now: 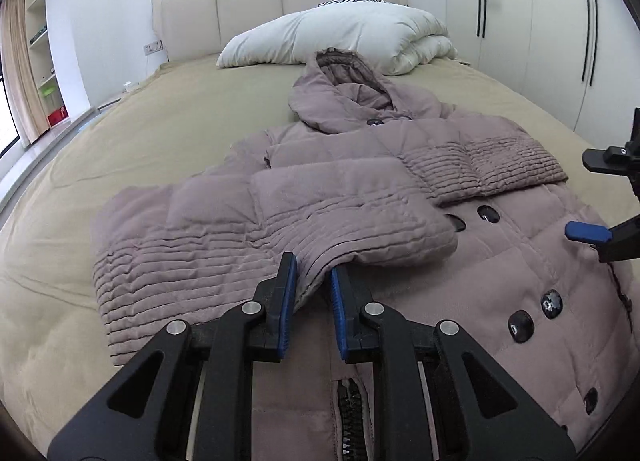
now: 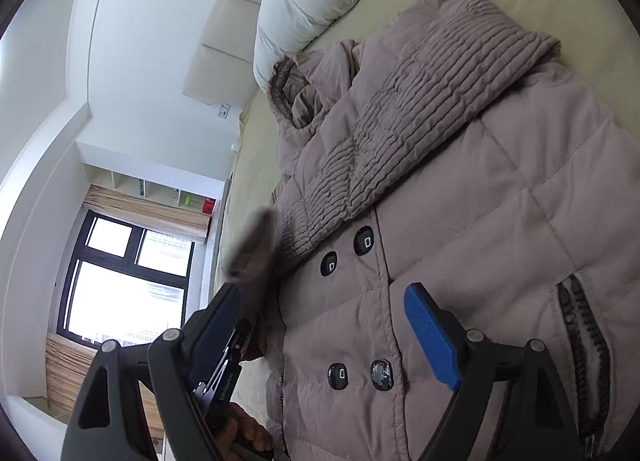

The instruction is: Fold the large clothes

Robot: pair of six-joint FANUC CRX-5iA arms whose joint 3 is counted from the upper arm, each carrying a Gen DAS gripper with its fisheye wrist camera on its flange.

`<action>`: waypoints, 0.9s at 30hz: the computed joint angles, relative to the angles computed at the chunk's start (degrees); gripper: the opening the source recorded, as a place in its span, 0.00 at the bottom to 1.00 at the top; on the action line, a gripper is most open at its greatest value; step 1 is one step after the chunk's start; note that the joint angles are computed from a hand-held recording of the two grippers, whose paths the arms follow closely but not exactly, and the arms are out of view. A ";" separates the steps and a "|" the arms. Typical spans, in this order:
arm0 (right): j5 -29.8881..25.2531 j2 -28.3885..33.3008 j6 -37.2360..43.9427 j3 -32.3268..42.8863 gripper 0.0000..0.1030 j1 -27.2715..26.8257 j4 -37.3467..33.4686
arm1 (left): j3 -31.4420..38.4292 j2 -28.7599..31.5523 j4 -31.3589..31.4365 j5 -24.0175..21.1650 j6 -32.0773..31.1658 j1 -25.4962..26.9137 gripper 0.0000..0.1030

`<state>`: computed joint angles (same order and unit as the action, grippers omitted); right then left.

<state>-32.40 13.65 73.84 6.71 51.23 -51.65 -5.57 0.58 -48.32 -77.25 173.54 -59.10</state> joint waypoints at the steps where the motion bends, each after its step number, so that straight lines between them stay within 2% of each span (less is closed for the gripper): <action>1: -1.86 1.39 1.24 1.65 0.84 -0.59 -1.95 | -0.80 -0.56 0.05 0.24 0.23 0.17 0.15; 4: -7.30 6.12 3.27 7.07 0.84 -1.71 -6.55 | -0.94 -0.61 -0.45 1.60 1.62 0.72 0.15; 8: -12.47 12.36 2.11 14.20 0.85 -2.22 -10.76 | -4.01 -4.31 -1.98 0.43 3.25 -1.42 0.15; 10: -14.17 14.99 0.05 18.08 0.85 -1.40 -9.28 | -4.61 -5.38 -2.45 0.86 3.30 -1.73 0.15; 13: -18.47 19.70 -0.86 24.59 0.84 -1.54 -11.91 | -5.16 -6.32 -3.50 -0.23 4.50 -3.60 0.15; 15: -20.31 21.90 -2.89 28.45 0.84 -0.52 -9.77 | -5.60 -6.78 -3.87 -0.01 5.31 -3.99 0.15; 16: -21.72 23.19 -3.30 30.50 0.81 -0.21 -9.33 | -5.90 -7.03 -3.91 0.16 5.62 -4.08 0.15; 18: -24.09 25.77 -3.87 33.82 0.63 -0.33 -10.99 | -6.30 -7.52 -4.00 0.27 6.18 -4.22 0.15; 19: -25.45 27.13 -4.46 35.63 0.47 -0.43 -11.64 | -6.42 -7.75 -3.92 0.39 6.48 -4.07 0.15; 20: -26.16 28.03 -5.20 36.95 0.36 -0.25 -11.30 | -6.62 -8.09 -3.85 0.34 6.91 -4.06 0.15; 21: -26.17 28.36 -5.66 37.81 0.34 0.16 -10.32 | -7.14 -8.78 -3.73 0.60 7.66 -4.05 0.15; 23: -26.15 28.31 -4.59 39.09 0.24 0.59 -8.86 | -8.86 -11.17 -3.28 2.45 9.29 -4.21 0.16; 24: -26.00 27.93 -3.50 39.66 0.23 0.70 -8.23 | -9.54 -12.34 -3.31 3.21 10.34 -4.68 0.17; 27: -25.13 26.12 -1.39 41.88 0.21 1.59 -3.39 | -9.43 -13.61 -6.36 0.28 15.22 -8.99 0.17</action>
